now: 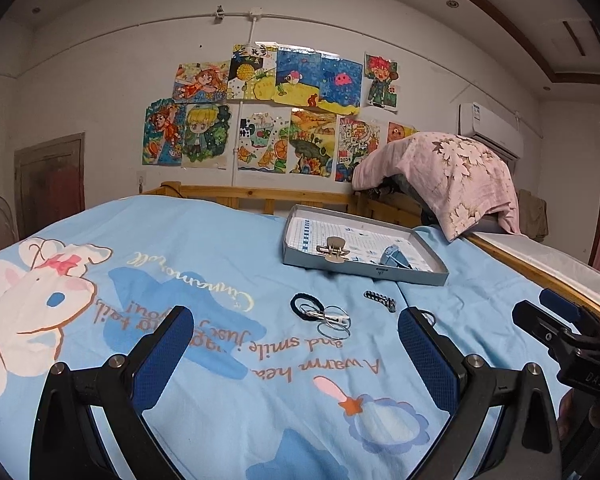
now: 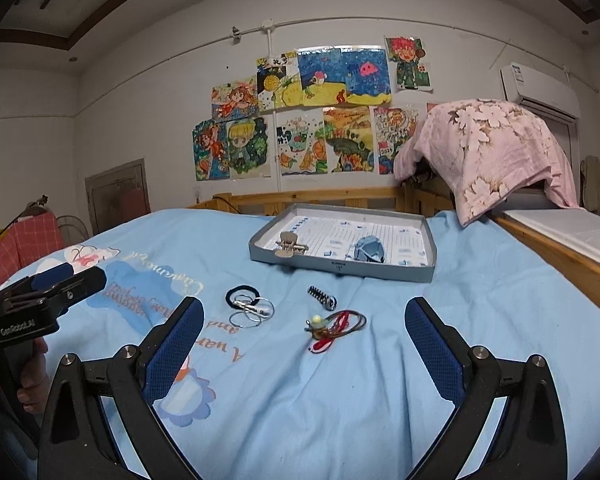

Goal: Organize jewelry
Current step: 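Withdraw both open tools from the tray toward the remaining jewelry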

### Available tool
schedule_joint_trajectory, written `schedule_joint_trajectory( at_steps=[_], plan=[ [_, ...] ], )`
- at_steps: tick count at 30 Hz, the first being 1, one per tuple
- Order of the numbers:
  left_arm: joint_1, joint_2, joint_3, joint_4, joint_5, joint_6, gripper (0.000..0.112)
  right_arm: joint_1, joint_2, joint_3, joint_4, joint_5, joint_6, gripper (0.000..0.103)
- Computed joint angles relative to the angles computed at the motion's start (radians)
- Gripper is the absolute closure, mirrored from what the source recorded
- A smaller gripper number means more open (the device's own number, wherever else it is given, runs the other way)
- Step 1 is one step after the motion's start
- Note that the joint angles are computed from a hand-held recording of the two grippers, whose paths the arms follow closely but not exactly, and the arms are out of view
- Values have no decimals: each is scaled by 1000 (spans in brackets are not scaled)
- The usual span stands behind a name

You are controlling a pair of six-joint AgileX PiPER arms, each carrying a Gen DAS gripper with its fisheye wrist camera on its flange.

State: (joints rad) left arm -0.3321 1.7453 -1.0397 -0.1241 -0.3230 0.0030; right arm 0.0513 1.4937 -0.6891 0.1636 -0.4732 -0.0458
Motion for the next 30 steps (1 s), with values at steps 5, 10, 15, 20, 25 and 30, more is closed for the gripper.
schedule_joint_trajectory(
  at_steps=[5,10,15,20,25,30],
  plan=[
    [-1,5,-8,-1,11,-12,9,2,8,-12,14,-10,-6,4],
    [7,35,-84,-16,73,-13,9,2,24,-46,42,-32,-36,4],
    [10,85,-178,-83,106,55,9,-8,58,-97,64,-51,-70,4],
    [9,143,-268,-142,129,111,9,-18,97,-150,67,-65,-92,4],
    [4,192,-330,-183,109,153,9,-37,144,-219,42,-61,-90,4],
    [-5,253,-413,-259,112,237,9,-53,201,-293,5,-41,-66,4]
  ],
)
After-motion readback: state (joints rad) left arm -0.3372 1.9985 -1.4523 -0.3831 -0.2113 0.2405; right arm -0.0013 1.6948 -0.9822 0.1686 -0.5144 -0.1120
